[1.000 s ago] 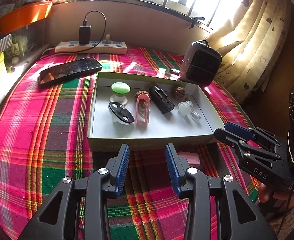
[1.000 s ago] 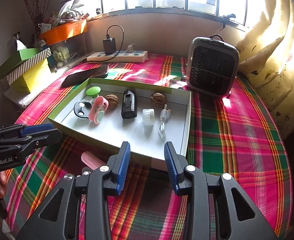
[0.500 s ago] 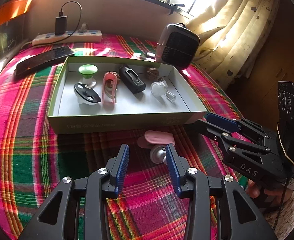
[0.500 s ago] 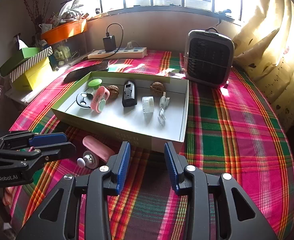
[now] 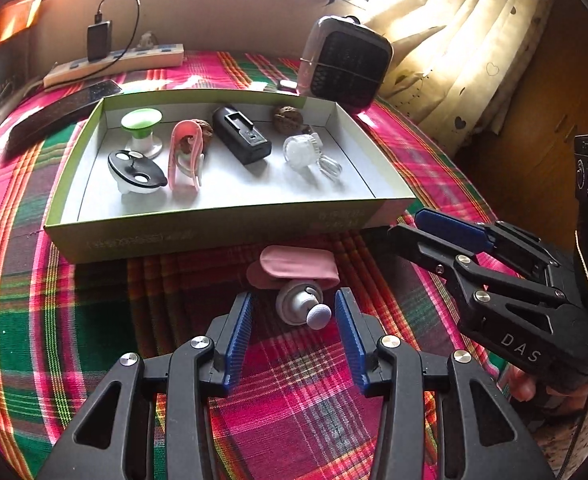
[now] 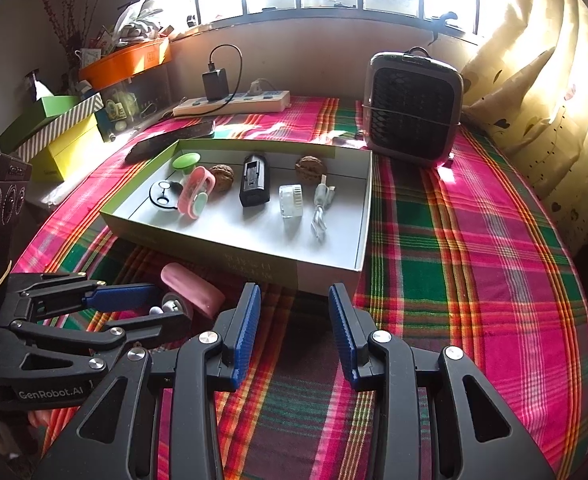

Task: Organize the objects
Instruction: 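Grasp the white knob item with the left tool while the right tool grasps the pink clip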

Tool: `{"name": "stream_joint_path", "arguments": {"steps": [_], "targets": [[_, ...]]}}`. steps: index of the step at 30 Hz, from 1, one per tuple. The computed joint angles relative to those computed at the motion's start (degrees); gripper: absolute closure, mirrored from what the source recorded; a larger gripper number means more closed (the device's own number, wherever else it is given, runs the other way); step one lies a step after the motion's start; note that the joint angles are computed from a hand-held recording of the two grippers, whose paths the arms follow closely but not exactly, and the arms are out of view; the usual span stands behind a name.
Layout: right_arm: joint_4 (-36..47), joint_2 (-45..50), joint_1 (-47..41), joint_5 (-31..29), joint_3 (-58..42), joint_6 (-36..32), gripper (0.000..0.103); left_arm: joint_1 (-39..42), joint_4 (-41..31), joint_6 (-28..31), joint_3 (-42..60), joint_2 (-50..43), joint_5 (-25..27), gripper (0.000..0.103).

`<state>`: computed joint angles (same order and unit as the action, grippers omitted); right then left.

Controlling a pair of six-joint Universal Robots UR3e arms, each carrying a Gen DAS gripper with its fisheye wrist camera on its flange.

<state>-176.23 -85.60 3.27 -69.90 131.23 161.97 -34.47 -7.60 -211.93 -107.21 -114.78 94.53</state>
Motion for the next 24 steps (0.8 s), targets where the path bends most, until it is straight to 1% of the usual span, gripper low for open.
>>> {"name": "stream_joint_path", "arguments": {"steps": [9, 12, 16, 21, 24], "targets": [[0.35, 0.41, 1.16, -0.74, -0.58, 0.28, 0.066, -0.89, -2.04, 1.19, 2.31, -1.03, 2.26, 0.063], [0.51, 0.57, 1.54, -1.03, -0.83, 0.49, 0.066, -0.97, -2.49, 1.09, 2.41, -0.92, 2.79, 0.068], [0.64, 0.82, 2.08, -1.58, -1.19, 0.74, 0.066, -0.3, -1.06, 0.73, 1.01, -0.42, 1.88, 0.071], [0.82, 1.02, 2.65, -1.95, -1.45, 0.91, 0.066, 0.26, 0.27, 0.45, -0.58, 0.11, 1.48, 0.08], [1.34, 1.07, 2.91, -1.79, -1.71, 1.02, 0.066, 0.48, 0.91, 0.36, -1.59, 0.59, 1.5, 0.08]]}}
